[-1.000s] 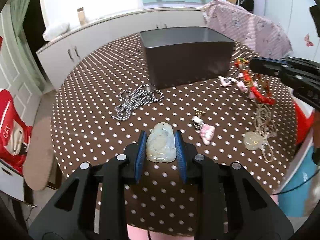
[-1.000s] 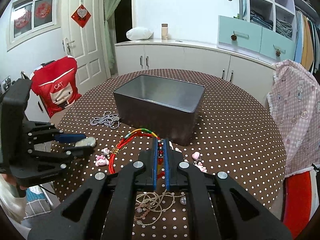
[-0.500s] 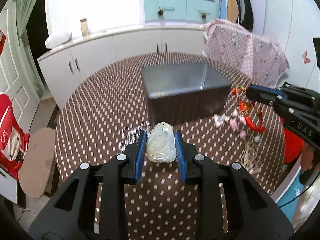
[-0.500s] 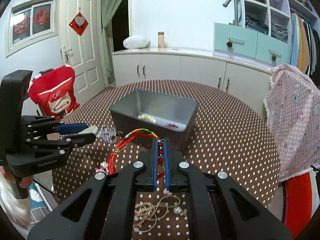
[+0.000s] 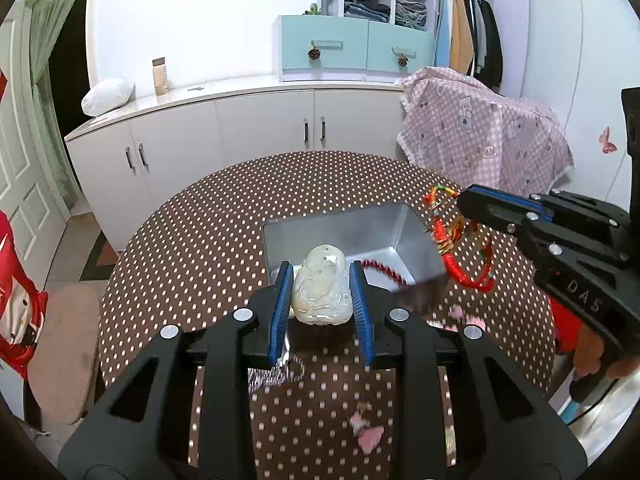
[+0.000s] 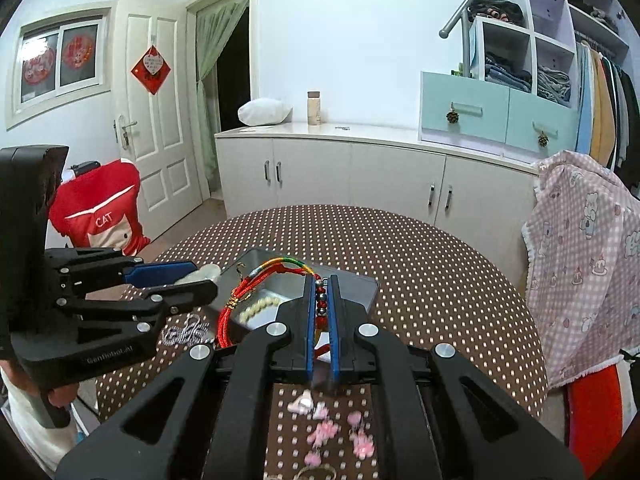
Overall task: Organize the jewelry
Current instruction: 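Lower the pendant and cord bracelet into the grey box and open both tools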
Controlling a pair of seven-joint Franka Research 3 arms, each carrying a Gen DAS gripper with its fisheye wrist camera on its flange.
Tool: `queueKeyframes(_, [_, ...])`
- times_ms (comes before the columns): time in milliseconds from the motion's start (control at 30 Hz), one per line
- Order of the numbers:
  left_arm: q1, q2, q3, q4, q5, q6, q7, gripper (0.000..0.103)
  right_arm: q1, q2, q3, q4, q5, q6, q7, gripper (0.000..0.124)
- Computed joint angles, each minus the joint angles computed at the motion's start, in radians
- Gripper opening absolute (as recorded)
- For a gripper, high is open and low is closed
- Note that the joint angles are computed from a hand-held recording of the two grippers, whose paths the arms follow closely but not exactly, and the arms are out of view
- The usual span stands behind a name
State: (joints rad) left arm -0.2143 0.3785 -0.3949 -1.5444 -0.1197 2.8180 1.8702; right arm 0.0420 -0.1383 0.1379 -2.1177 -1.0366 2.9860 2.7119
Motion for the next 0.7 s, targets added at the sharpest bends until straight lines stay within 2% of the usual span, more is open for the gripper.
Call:
queueKeyframes(133, [-0.029, 0.062, 0.018, 0.096, 0.025, -0.059, -0.037, 0.029, 0.012, 0.036, -0.017, 0.022, 0.045, 0.014, -0.045, 0.004])
queueKeyframes(300, [-0.036, 0.116, 0.014, 0.17, 0.029, -0.106, -0.043, 0.029, 0.049, 0.075, -0.058, 0.026, 0.214, 0.035, -0.196, 0.005])
queueKeyframes(433, [-0.05, 0.132, 0.027, 0.188, 0.053, -0.1, -0.051, 0.031, 0.053, 0.075, -0.064, 0.018, 0.259, 0.031, -0.226, 0.006])
queueKeyframes(467, [-0.046, 0.137, 0.023, 0.196, 0.049, -0.106, -0.048, 0.035, 0.05, 0.071, -0.062, 0.016, 0.246, 0.026, -0.212, 0.009])
queueKeyframes(500, [-0.041, 0.139, 0.017, 0.2, 0.043, -0.109, -0.044, 0.051, 0.047, 0.069, -0.061, 0.015, 0.239, 0.022, -0.201, 0.014])
queueKeyframes(533, [-0.04, 0.144, 0.014, 0.209, 0.04, -0.109, -0.042, 0.059, 0.045, 0.066, -0.061, 0.014, 0.237, 0.018, -0.195, 0.017])
queueKeyframes(600, [-0.038, 0.137, 0.016, 0.196, 0.038, -0.093, -0.045, 0.059, 0.036, 0.054, -0.055, 0.004, 0.212, 0.015, -0.166, 0.026])
queueKeyframes(700, [-0.034, 0.132, 0.017, 0.192, 0.034, -0.093, -0.054, 0.059, 0.026, 0.039, -0.042, -0.004, 0.182, 0.004, -0.138, 0.031])
